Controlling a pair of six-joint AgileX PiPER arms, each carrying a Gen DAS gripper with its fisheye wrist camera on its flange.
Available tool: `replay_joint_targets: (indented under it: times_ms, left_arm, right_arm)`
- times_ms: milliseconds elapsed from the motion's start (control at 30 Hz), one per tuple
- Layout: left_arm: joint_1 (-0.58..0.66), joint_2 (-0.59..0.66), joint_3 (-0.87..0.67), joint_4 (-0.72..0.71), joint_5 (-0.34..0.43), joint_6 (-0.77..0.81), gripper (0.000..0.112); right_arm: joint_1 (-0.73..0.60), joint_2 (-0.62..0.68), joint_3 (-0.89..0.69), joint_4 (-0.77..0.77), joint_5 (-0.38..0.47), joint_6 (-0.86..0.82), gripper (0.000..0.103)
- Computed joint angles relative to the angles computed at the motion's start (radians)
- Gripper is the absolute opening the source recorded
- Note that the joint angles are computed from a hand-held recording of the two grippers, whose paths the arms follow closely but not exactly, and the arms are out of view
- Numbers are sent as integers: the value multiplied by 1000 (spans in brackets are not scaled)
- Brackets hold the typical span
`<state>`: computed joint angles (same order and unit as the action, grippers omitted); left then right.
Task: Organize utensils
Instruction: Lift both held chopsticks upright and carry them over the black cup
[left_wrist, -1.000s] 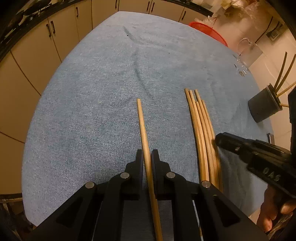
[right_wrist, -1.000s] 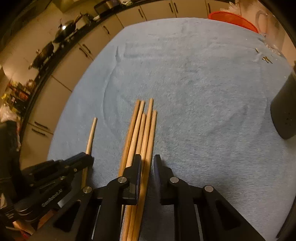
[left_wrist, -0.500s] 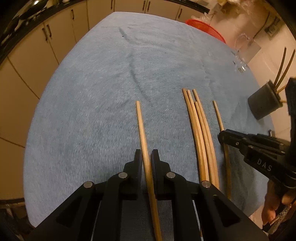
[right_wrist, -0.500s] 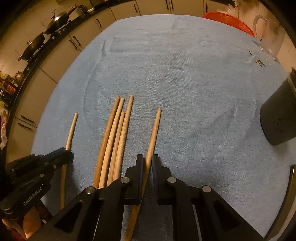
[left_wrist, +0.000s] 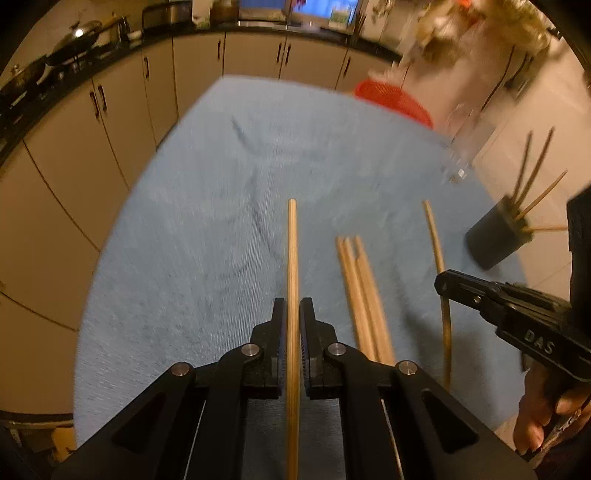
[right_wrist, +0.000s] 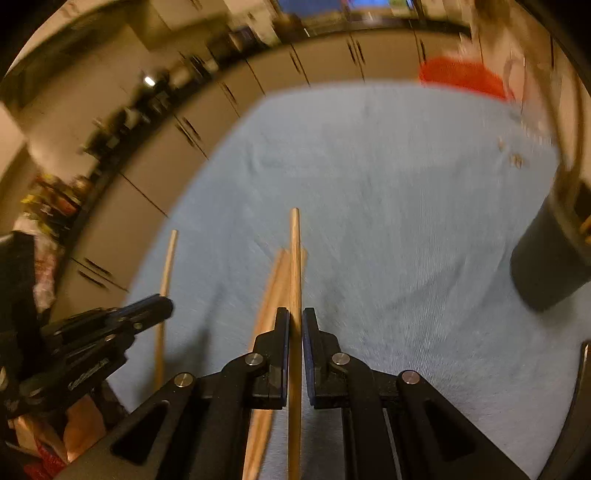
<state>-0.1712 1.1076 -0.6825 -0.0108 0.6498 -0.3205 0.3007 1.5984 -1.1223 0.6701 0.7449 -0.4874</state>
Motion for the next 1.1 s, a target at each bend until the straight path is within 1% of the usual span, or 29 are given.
replay_joint_targets:
  times_ms: [67,200,267,333,400,500,667,800,1100]
  left_arm:
    - [-30,-51,-5,46,17,-57,6]
    - [-100,-131,-14,136,40,-167,6]
    - [-148,-155,-21,202,50,-245,6]
    - [-209,-179,-31,283,79,-336,6]
    - [-268,-198,-39,363,106,-423,6]
    - [-295,-218,-46,395,121,-452,6]
    - [-365,-234,-62,487,165,-548,6]
    - [-370,-228,-78,505,168,-556,6]
    - [-372,-210,-101,506,170,-553,6]
  right_arm:
    - [-17,-68,46,61,-25,-68,8]
    - [-41,-228,161,177,-107,-211,8]
    - [-48,-285,194,213,-120,-250,8]
    - [-38,-344,234,225,-164,-265,8]
    - [-47,-390,262,254,-174,-295,8]
    - [-47,-443,290,258,-191,-292,8]
    - [-73,-486,305,289,-173,-317,8]
    - [-130,-494,305,336,-123,-370,8]
    - [-190,-505,305,367,-72,-393,8]
